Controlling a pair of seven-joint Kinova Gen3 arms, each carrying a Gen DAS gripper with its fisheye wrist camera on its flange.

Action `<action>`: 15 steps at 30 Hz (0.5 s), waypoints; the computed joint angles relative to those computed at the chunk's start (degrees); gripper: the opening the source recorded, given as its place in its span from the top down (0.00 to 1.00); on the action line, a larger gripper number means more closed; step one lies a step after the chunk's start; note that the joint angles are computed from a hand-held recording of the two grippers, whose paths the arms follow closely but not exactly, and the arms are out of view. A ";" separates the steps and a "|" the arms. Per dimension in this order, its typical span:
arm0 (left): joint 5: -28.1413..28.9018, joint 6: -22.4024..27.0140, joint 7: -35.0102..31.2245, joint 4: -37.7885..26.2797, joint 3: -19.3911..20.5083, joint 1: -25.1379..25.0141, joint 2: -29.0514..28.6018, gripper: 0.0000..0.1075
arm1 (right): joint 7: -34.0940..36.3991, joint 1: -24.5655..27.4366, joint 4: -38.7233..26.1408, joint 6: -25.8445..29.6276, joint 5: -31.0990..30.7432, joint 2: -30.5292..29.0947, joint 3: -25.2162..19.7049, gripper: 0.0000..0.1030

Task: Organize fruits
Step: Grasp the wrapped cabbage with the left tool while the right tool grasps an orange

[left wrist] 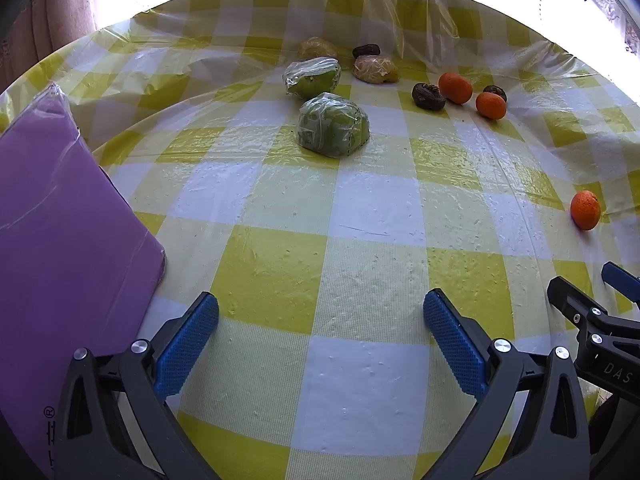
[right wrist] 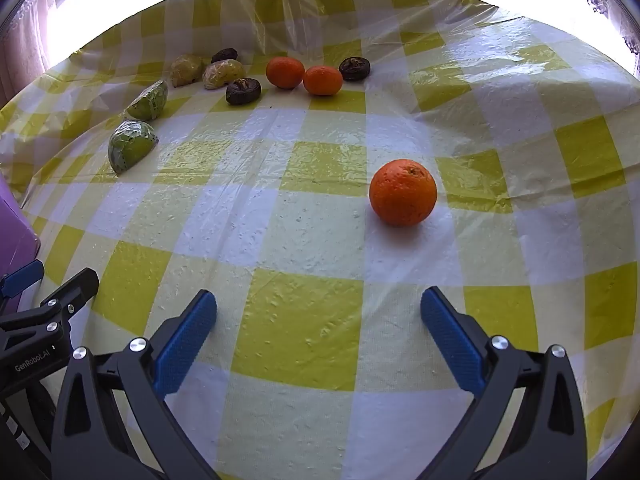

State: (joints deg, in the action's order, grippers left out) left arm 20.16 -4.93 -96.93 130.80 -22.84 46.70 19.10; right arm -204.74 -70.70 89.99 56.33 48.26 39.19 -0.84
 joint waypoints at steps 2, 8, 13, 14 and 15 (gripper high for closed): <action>0.04 0.00 -0.04 0.00 0.01 -0.01 0.00 0.08 | -0.01 0.01 0.00 0.01 0.01 0.00 -0.02 0.01; 0.13 0.01 -0.10 0.00 0.08 -0.06 -0.02 0.08 | -0.02 0.01 -0.13 0.07 0.01 0.10 -0.05 0.01; -0.27 1.67 -0.50 -0.87 -0.07 -0.30 -0.05 0.08 | 0.66 0.30 0.46 -0.93 0.45 -0.20 -0.20 0.01; -1.28 2.44 0.01 -1.36 0.93 -1.58 -0.18 0.08 | 0.95 1.12 1.26 -1.57 0.43 -0.82 -0.71 0.01; -2.26 2.86 0.47 -1.84 1.49 -2.28 -0.06 0.08 | 0.30 1.04 1.61 -1.54 -0.20 -1.04 -0.15 0.01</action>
State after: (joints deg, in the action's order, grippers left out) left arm 17.91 -2.07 -96.46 128.96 -21.35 44.43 19.05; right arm -204.44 -69.66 91.60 54.79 48.06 38.16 -0.99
